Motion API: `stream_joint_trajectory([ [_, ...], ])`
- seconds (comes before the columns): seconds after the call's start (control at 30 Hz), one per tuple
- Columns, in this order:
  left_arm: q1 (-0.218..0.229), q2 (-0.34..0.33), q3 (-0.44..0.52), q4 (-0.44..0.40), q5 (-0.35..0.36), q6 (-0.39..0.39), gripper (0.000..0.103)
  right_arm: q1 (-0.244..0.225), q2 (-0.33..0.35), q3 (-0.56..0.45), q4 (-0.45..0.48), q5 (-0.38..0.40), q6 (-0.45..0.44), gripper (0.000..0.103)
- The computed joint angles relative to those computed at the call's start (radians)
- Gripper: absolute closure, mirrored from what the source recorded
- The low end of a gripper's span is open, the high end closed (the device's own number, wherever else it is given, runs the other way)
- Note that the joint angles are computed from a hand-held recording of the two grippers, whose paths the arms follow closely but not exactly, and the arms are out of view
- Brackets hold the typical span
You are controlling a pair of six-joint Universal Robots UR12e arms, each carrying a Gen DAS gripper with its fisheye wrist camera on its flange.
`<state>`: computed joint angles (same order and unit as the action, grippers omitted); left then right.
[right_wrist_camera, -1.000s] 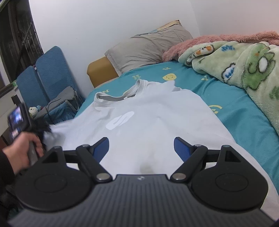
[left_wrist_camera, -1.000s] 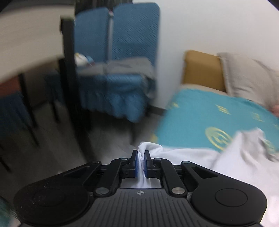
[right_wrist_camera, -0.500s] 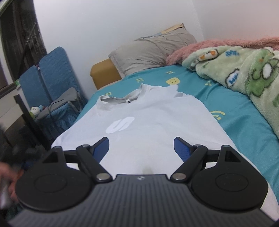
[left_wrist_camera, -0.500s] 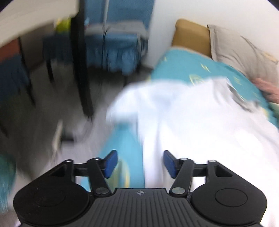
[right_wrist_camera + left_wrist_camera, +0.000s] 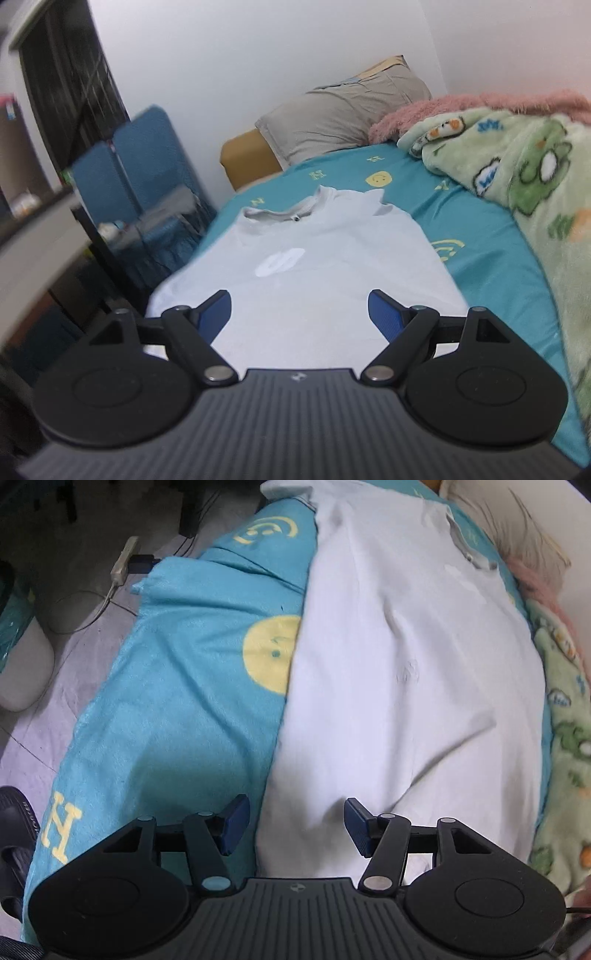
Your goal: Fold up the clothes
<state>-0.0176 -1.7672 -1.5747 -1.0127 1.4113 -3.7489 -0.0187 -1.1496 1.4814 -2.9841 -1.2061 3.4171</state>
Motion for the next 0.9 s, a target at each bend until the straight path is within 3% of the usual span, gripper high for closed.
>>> stream_joint_trajectory([
  [0.03, -0.004, 0.000, 0.007, -0.010, 0.010, 0.004, 0.051, -0.004, -0.006, 0.005, -0.004, 0.005, 0.007, 0.020],
  [0.17, -0.011, -0.003, 0.025, -0.051, 0.006, 0.045, 0.098, -0.003, -0.019, 0.020, 0.002, -0.034, -0.042, 0.020],
  [0.2, -0.014, -0.003, 0.031, -0.060, 0.010, 0.060, 0.100, -0.003, -0.019, 0.020, 0.009, -0.041, -0.050, 0.020],
  [0.3, -0.022, 0.008, 0.053, -0.092, 0.053, 0.115, 0.100, -0.002, -0.016, 0.016, 0.021, -0.049, -0.055, 0.020],
  [0.4, -0.031, 0.011, 0.101, -0.163, 0.144, 0.159, 0.100, -0.002, -0.019, 0.020, 0.016, -0.048, -0.068, 0.020],
  [0.53, -0.032, 0.014, 0.135, -0.265, 0.295, 0.174, 0.100, -0.002, -0.018, 0.019, 0.003, -0.044, -0.071, 0.020],
  [0.63, -0.027, 0.009, 0.145, -0.286, 0.311, 0.143, 0.099, -0.003, -0.014, 0.014, 0.005, -0.042, -0.067, 0.020],
  [0.7, -0.038, 0.005, 0.143, -0.242, 0.325, 0.144, 0.096, -0.002, -0.016, 0.015, 0.007, -0.051, -0.079, 0.020],
  [0.73, -0.044, 0.005, 0.138, -0.203, 0.335, 0.148, 0.086, -0.001, -0.017, 0.016, 0.007, -0.057, -0.089, 0.020],
  [0.9, -0.080, -0.008, 0.124, -0.003, 0.377, 0.156, 0.058, -0.001, -0.022, 0.018, -0.012, -0.050, -0.106, 0.020],
])
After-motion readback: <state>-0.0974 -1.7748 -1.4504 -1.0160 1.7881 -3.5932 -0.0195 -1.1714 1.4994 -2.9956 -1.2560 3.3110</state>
